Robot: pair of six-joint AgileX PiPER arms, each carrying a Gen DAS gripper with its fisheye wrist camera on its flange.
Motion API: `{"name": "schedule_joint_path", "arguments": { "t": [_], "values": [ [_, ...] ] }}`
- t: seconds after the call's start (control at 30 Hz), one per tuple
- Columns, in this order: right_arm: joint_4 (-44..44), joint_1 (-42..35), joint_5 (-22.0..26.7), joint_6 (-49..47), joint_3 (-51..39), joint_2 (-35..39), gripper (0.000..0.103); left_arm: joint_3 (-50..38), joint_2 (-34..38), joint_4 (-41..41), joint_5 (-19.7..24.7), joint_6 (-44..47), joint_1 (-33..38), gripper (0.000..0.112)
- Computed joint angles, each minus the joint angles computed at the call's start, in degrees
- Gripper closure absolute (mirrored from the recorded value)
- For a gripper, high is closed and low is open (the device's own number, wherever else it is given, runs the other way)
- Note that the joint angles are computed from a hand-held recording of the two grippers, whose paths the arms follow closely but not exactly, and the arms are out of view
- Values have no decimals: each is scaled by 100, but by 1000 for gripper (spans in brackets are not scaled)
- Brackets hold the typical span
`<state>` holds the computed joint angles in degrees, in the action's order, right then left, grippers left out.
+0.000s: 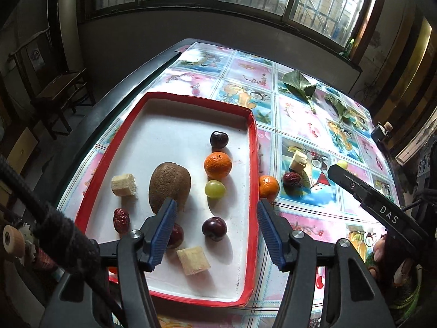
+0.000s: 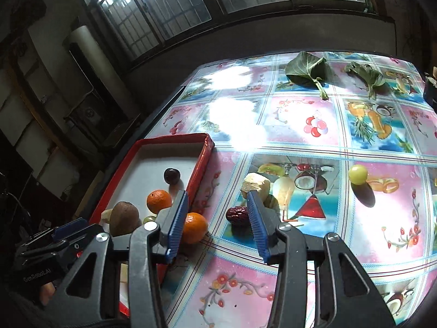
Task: Organize fruits
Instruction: 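Grasp an orange with the left tool while the right tool reaches a banana chunk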
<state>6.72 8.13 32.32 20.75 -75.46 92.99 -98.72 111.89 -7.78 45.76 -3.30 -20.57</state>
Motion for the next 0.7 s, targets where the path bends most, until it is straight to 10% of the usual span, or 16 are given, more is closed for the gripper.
{"name": "schedule_joint_path", "arguments": {
  "t": [0.7],
  "values": [
    [536,-787,-153,-487,1740,-1565,57,306,34,-674,174,273,-736,51]
  ]
}}
